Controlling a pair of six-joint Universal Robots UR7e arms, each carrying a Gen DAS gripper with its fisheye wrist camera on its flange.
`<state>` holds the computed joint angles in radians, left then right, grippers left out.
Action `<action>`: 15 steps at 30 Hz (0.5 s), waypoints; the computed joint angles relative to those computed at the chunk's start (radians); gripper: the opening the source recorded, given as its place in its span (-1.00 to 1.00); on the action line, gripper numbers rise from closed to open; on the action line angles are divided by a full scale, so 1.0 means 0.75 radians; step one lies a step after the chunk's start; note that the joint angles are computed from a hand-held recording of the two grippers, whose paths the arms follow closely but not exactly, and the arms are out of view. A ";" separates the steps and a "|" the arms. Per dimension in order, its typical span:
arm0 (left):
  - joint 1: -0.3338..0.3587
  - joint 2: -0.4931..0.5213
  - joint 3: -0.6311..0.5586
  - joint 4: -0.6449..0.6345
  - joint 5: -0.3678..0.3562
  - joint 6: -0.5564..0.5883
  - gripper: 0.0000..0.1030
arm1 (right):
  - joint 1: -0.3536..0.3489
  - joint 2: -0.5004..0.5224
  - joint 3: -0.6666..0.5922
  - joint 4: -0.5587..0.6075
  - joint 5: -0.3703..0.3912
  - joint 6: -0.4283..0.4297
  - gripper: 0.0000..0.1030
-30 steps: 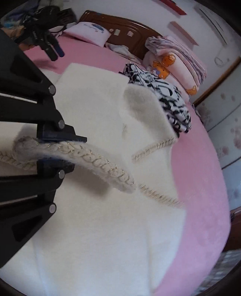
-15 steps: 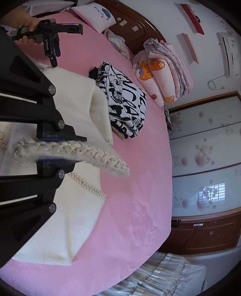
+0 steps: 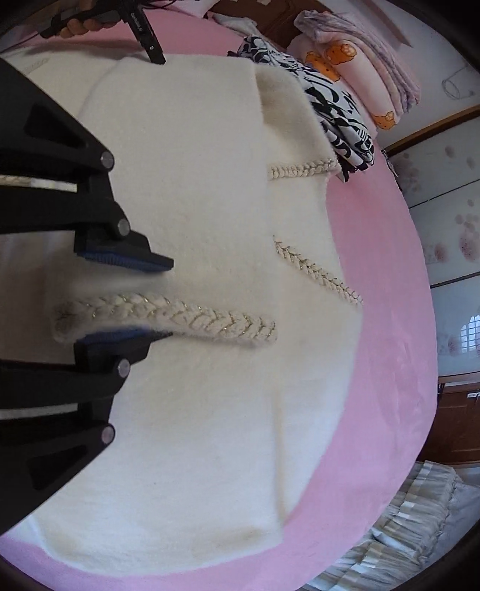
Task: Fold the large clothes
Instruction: 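Lay the held sleeve back along the cardigan body and open the right gripper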
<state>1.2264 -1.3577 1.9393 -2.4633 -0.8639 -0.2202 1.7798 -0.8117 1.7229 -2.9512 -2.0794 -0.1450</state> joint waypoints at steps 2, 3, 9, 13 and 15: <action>0.004 -0.009 -0.023 0.004 -0.028 0.013 0.33 | -0.012 -0.037 0.026 -0.010 0.066 -0.016 0.02; 0.005 -0.008 -0.033 -0.006 -0.026 0.023 0.35 | -0.018 -0.053 0.033 -0.013 0.088 -0.022 0.06; 0.089 0.118 -0.263 0.060 -0.137 0.076 0.38 | -0.085 -0.062 -0.031 0.075 0.190 0.069 0.06; 0.144 0.205 -0.388 0.104 -0.259 0.057 0.38 | -0.098 0.001 -0.108 0.087 0.226 0.100 0.06; 0.161 0.235 -0.425 0.129 -0.287 0.029 0.38 | -0.084 0.043 -0.149 0.073 0.180 0.088 0.06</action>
